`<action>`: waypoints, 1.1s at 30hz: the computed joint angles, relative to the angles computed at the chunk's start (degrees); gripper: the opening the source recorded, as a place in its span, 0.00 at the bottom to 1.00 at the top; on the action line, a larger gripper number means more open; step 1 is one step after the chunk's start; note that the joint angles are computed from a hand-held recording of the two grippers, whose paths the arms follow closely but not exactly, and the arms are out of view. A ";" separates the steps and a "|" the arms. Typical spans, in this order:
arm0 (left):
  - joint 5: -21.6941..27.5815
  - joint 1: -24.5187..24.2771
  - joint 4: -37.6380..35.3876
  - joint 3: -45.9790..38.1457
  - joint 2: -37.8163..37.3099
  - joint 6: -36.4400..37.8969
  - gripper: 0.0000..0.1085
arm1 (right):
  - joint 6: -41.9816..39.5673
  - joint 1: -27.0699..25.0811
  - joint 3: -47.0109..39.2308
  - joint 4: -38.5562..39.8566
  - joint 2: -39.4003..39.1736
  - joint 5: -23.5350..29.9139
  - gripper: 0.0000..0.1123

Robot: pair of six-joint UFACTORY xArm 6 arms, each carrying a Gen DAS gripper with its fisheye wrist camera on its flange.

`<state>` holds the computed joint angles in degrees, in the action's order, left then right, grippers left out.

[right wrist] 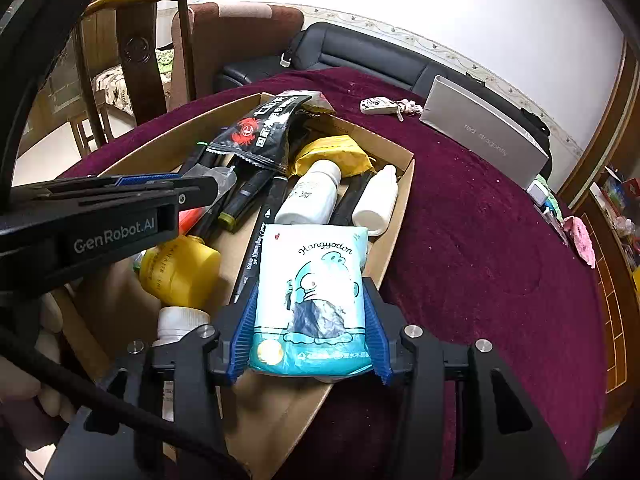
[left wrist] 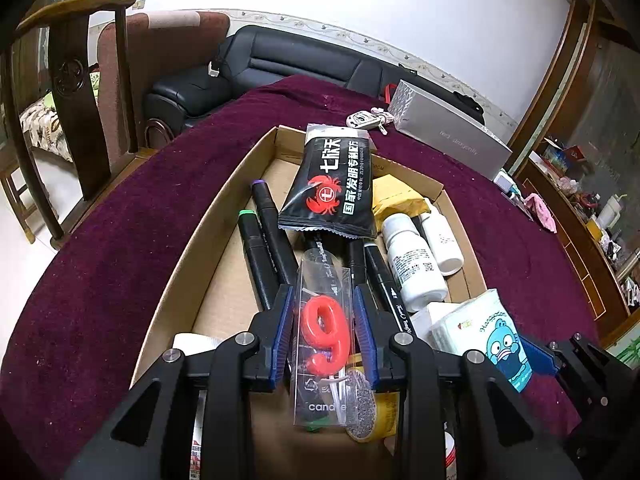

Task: Organize objects
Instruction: 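Lower both held items into the tray and open both tools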

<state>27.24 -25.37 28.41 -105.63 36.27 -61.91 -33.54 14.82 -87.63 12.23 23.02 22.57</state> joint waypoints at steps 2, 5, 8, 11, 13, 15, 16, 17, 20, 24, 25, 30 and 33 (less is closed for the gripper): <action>-0.11 0.02 -0.23 -0.15 0.12 0.26 0.26 | 0.03 0.02 0.06 0.10 -0.05 0.07 0.43; -0.37 0.03 -0.43 -0.34 0.25 0.62 0.31 | 0.04 0.05 0.04 -0.01 -0.08 0.33 0.44; 1.05 -0.13 0.50 -0.73 0.19 -0.94 0.47 | 0.40 0.13 0.31 -0.56 -0.22 0.19 0.45; -0.30 0.15 -0.07 0.27 -0.21 -1.65 0.48 | 0.42 0.16 0.57 -0.84 -0.41 0.14 0.45; 0.39 0.00 0.04 -0.16 -0.03 -1.58 0.48 | 0.19 0.13 0.71 -0.48 -0.56 0.16 0.46; 0.87 -0.14 0.25 -0.27 -0.03 -1.68 0.48 | -0.41 -0.02 1.03 0.64 -1.04 0.18 0.47; 0.90 -0.22 0.38 -0.41 0.05 -1.64 0.48 | -0.76 -0.07 1.37 1.30 -1.38 -0.13 0.48; 0.82 -0.24 0.44 -0.27 -0.02 -1.52 0.48 | -1.21 -0.13 1.67 1.98 -1.66 -0.50 0.49; 1.36 -0.58 3.32 -0.38 -0.24 -2.68 0.48 | -2.50 -0.36 3.15 3.86 -3.06 -2.49 0.51; -0.33 -1.18 14.49 2.82 -3.60 -12.59 0.54 | -4.75 -0.70 6.11 6.48 -5.82 -6.16 0.54; 0.05 -1.55 19.30 3.69 -4.89 -16.75 0.60 | -5.53 -0.76 6.73 7.38 -6.40 -6.91 0.55; 8.97 -5.05 38.68 6.72 -11.07 -32.02 0.81 | -10.68 -1.04 10.22 13.45 -9.81 -10.65 0.56; 13.09 -6.92 46.20 9.59 -14.93 -39.21 0.93 | -15.73 -1.26 11.37 19.30 -11.33 -12.12 0.59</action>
<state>40.33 -32.29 74.61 -96.04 21.34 -101.12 -49.28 13.56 -76.26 31.53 11.68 10.45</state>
